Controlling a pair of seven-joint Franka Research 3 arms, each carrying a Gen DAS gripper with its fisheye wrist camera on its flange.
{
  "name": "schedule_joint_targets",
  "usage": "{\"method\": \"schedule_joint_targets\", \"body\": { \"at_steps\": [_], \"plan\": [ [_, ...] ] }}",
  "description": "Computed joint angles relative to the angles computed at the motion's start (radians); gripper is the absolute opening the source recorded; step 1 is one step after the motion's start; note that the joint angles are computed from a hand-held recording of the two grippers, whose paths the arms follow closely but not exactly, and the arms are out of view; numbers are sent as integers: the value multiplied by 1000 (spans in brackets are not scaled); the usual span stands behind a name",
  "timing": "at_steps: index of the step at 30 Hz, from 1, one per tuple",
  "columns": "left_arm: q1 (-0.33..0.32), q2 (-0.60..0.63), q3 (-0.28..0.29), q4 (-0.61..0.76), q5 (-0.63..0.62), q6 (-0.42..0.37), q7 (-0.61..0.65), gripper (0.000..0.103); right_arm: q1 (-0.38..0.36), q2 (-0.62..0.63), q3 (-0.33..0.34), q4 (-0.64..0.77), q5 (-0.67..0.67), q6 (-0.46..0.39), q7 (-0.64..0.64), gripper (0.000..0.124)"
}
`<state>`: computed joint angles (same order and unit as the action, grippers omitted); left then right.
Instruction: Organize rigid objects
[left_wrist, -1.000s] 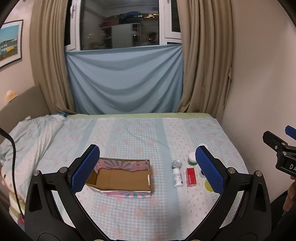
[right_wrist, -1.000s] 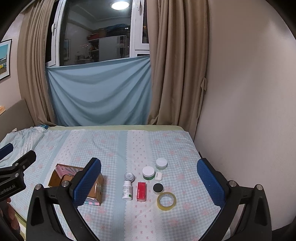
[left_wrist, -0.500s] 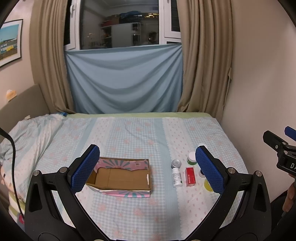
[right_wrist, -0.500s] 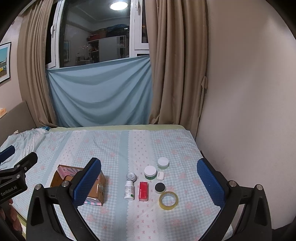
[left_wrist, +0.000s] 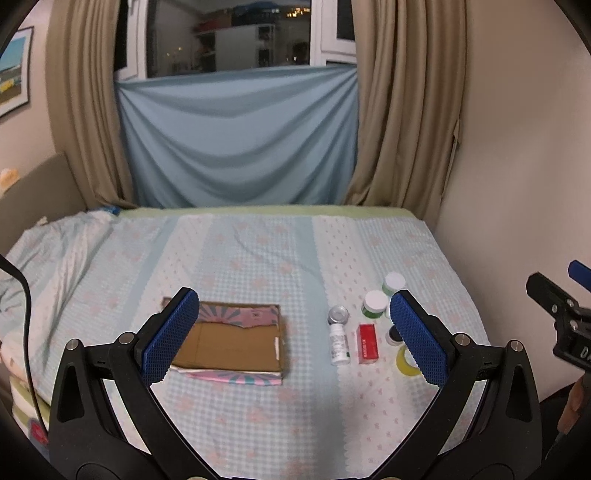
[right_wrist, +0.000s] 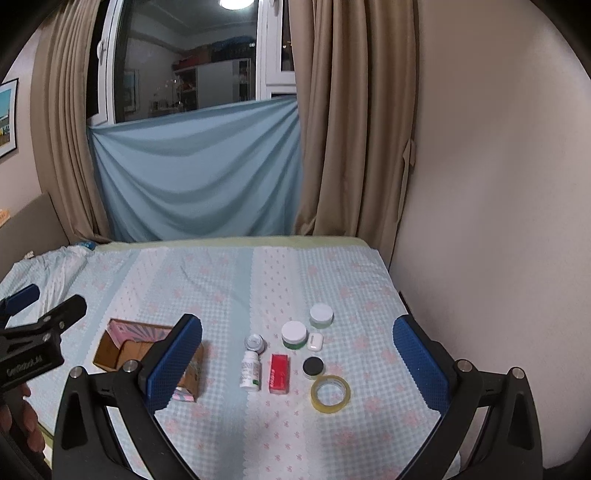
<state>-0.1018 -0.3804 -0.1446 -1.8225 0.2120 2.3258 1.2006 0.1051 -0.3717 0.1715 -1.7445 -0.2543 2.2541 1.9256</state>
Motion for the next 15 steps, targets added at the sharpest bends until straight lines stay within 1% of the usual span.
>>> {"method": "schedule_joint_targets", "body": {
  "at_steps": [4, 7, 11, 15],
  "plan": [
    [-9, 89, -20, 55, -11, -36, -20, 103, 6, 26, -35, -11, 42, -9, -45, 103],
    [-20, 170, -37, 102, -5, -63, -38, 103, 6, 58, -65, -33, 79, 9, -84, 103],
    [-39, 311, -56, 183, 14, -107, -76, 103, 2, 99, -105, -100, 131, 69, -146, 103],
    [-62, 456, -58, 272, 23, -146, -98, 103, -10, 141, -136, -180, 178, 121, -191, 103]
  ]
}}
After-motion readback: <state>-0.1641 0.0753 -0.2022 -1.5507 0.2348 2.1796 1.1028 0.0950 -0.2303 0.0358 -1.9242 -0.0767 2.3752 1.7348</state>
